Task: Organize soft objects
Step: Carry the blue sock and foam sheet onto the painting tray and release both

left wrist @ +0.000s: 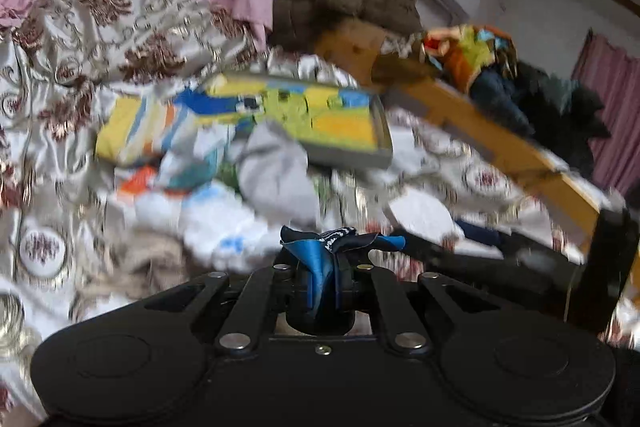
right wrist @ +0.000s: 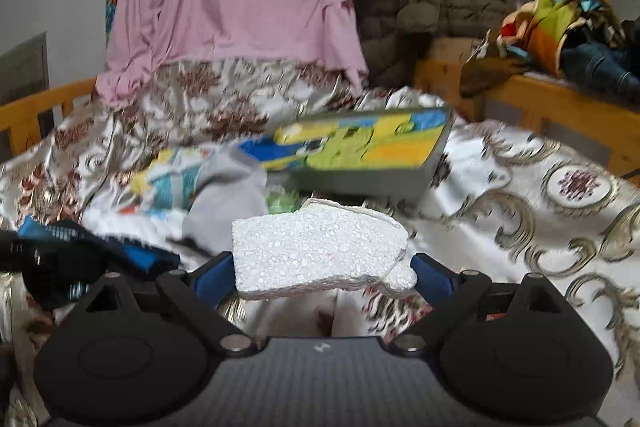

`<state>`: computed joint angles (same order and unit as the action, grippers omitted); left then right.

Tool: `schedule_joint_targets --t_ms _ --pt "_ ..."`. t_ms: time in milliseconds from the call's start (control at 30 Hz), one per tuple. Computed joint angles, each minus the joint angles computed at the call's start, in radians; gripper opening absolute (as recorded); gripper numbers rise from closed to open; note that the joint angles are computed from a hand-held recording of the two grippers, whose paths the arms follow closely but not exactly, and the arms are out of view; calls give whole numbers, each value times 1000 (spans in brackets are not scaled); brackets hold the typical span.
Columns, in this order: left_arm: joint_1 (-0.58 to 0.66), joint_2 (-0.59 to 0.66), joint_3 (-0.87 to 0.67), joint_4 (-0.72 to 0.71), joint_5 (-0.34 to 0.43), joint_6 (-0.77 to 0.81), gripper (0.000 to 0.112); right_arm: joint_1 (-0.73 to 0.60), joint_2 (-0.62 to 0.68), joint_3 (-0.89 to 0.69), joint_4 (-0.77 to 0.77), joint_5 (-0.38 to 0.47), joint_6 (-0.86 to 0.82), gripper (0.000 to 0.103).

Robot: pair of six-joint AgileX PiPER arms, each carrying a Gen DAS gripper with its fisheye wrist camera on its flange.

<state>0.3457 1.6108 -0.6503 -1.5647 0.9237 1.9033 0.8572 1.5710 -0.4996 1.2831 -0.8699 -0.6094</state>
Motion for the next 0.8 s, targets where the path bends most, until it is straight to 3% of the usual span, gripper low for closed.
schedule_joint_targets --t_ms 233,433,567,667,800 --pt "-146 48 -221 -41 -87 -223 9 -246 33 -103 -216 85 34 96" --pt "-309 189 -480 -71 -232 -323 9 -426 180 -291 -362 141 44 96" --pt "-390 356 -741 24 -315 -502 10 -493 275 -399 -389 160 19 96" --pt "-437 490 -939 137 -366 -669 10 -508 337 -444 -385 118 -27 96" --pt "-493 656 -1192 392 -418 -949 10 -547 390 -506 -394 140 -30 93"
